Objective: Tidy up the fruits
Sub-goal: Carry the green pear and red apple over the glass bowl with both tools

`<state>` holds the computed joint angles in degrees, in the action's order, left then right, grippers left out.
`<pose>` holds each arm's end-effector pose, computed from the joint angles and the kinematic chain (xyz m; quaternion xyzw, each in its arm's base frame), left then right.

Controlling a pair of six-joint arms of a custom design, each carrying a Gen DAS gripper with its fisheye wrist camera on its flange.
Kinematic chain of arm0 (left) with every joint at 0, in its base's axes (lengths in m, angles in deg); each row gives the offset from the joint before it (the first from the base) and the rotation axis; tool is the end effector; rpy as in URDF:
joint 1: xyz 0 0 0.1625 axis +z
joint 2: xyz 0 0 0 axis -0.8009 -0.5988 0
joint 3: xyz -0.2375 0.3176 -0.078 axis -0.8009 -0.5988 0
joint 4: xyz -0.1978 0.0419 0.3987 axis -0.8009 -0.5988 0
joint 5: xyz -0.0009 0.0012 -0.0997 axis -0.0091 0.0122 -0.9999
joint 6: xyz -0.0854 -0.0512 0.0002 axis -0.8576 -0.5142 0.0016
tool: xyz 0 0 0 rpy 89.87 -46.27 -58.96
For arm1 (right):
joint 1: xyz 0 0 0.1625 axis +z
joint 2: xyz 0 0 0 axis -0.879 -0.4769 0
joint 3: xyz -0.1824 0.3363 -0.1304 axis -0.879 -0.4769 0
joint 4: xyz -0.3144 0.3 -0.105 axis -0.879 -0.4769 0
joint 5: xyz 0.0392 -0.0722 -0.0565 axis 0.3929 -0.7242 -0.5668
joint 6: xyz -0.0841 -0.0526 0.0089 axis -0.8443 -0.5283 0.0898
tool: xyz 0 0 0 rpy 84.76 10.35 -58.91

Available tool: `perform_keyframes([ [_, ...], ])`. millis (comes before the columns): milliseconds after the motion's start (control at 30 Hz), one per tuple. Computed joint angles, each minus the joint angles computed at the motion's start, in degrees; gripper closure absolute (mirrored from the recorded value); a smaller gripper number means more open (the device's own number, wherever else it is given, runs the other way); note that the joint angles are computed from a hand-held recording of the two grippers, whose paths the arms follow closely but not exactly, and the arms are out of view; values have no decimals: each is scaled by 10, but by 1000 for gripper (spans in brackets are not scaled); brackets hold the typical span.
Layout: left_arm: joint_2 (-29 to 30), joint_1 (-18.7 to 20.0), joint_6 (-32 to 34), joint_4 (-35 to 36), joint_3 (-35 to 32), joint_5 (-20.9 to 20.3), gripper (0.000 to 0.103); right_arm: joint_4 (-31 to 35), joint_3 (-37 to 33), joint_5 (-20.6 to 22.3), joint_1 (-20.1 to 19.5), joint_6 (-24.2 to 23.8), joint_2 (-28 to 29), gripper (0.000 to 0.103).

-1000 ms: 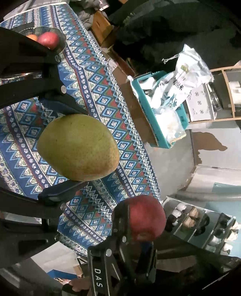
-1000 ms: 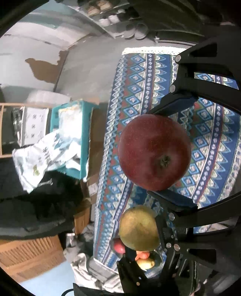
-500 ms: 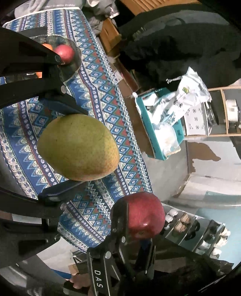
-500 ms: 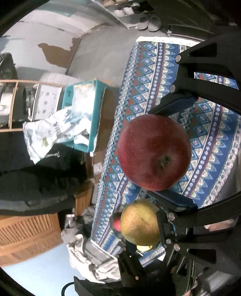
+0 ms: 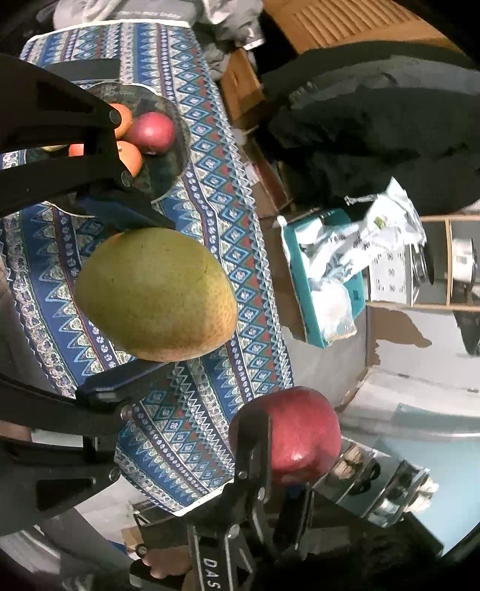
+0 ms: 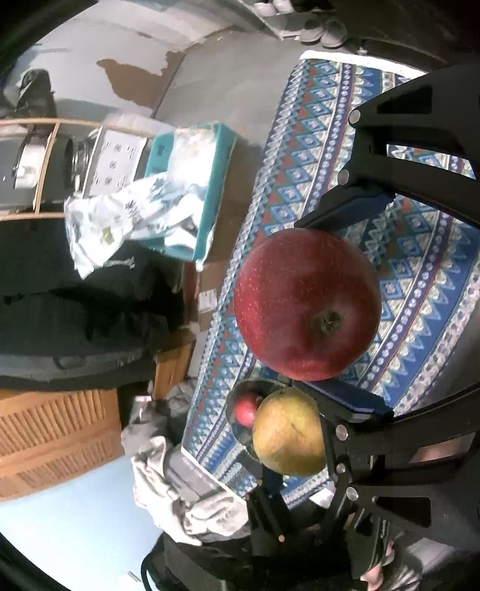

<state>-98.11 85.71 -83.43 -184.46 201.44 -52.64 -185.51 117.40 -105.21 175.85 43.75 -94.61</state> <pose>-0.2821 -0.4186 0.2405 0.1960 0.9069 -0.2238 0.2983 0.3200 -0.4727 0.2383 0.3561 -0.9042 0.1511 0.1810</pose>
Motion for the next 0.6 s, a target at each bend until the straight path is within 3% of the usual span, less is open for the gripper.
perform_keyframes([
  [600, -118, 32, -72, 75, 45, 23, 35, 29, -71, 34, 45, 23, 124, 29],
])
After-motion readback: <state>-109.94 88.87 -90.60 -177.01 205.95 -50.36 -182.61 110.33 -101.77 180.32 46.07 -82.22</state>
